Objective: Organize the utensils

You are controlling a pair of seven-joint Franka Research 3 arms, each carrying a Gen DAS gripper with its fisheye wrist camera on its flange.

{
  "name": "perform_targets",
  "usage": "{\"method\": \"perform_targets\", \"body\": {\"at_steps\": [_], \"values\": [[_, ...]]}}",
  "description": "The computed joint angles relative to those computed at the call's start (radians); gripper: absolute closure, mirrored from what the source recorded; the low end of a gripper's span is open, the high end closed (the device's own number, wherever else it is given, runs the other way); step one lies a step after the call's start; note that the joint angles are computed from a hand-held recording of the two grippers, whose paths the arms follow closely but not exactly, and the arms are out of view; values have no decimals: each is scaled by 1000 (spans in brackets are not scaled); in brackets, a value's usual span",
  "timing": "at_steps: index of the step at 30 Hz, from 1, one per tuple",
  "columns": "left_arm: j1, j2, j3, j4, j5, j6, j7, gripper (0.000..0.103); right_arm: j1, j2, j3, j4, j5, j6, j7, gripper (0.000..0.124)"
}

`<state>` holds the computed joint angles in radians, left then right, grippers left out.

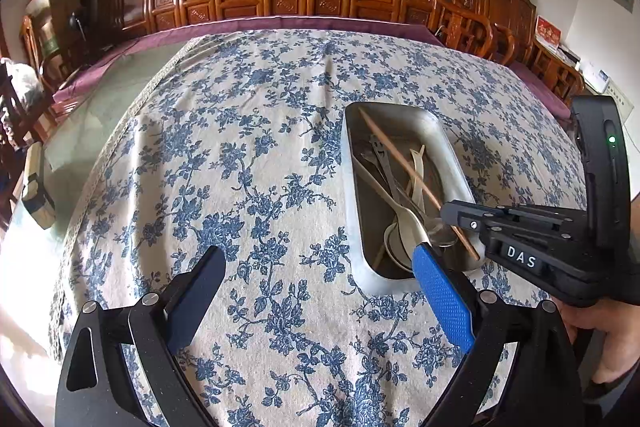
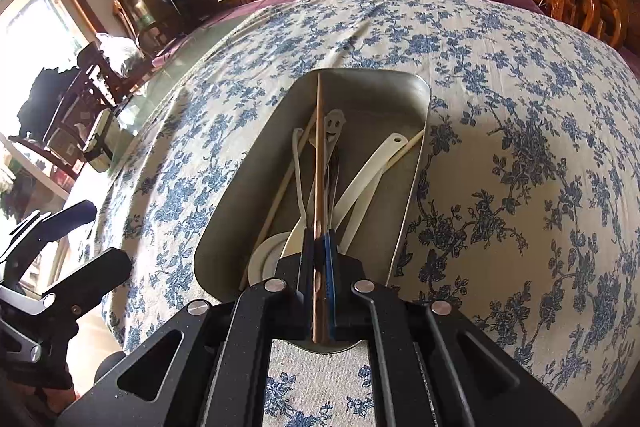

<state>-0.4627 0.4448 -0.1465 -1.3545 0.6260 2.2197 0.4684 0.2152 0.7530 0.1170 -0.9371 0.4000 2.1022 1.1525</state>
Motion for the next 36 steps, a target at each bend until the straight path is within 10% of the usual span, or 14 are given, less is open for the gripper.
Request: {"method": "perform_targets", "body": {"at_steps": [18, 36], "values": [[-1, 1, 1, -2, -2, -2, -2, 12, -3, 38, 24, 69, 19, -3, -31, 116], [-51, 34, 13, 48, 65, -34, -47, 12, -114, -310, 9, -429, 207, 247, -372, 95]]}}
